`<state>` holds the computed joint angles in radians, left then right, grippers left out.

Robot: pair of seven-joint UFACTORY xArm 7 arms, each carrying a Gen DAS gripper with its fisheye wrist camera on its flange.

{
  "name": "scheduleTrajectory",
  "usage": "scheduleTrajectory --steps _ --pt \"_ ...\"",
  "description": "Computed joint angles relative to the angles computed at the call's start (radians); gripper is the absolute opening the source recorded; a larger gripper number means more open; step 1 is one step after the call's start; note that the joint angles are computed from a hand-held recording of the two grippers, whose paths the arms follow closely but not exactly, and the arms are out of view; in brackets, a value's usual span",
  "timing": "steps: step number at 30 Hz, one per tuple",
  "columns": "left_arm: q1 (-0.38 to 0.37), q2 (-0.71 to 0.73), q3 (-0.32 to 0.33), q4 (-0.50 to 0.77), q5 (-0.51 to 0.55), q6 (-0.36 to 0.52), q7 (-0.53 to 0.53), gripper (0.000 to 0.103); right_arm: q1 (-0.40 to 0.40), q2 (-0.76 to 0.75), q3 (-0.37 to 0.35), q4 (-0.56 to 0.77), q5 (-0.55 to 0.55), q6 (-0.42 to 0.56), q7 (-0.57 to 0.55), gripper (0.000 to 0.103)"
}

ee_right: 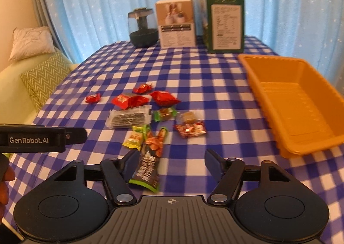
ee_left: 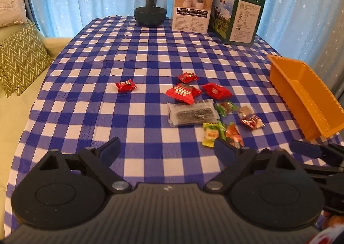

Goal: Organize snacks
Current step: 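Grasp the dark chocolate bar with the right tool while the left tool grasps the yellow-green candy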

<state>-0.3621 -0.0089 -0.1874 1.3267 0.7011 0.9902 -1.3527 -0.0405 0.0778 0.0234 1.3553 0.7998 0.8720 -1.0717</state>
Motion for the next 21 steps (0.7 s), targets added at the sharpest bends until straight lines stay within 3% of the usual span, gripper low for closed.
scheduleTrajectory --steps 4,14,21 --pt "0.016 -0.002 0.014 -0.024 -0.001 -0.044 0.01 0.087 0.025 0.035 0.022 0.005 -0.022 -0.038 0.016 0.051" --pt "0.041 -0.005 0.022 -0.068 -0.021 -0.118 0.021 0.08 0.042 0.087 0.058 0.007 -0.057 -0.096 0.048 0.038" --pt "0.035 0.017 0.019 -0.051 -0.018 -0.123 0.024 0.079 0.023 0.086 0.062 0.018 -0.032 -0.059 0.004 0.03"
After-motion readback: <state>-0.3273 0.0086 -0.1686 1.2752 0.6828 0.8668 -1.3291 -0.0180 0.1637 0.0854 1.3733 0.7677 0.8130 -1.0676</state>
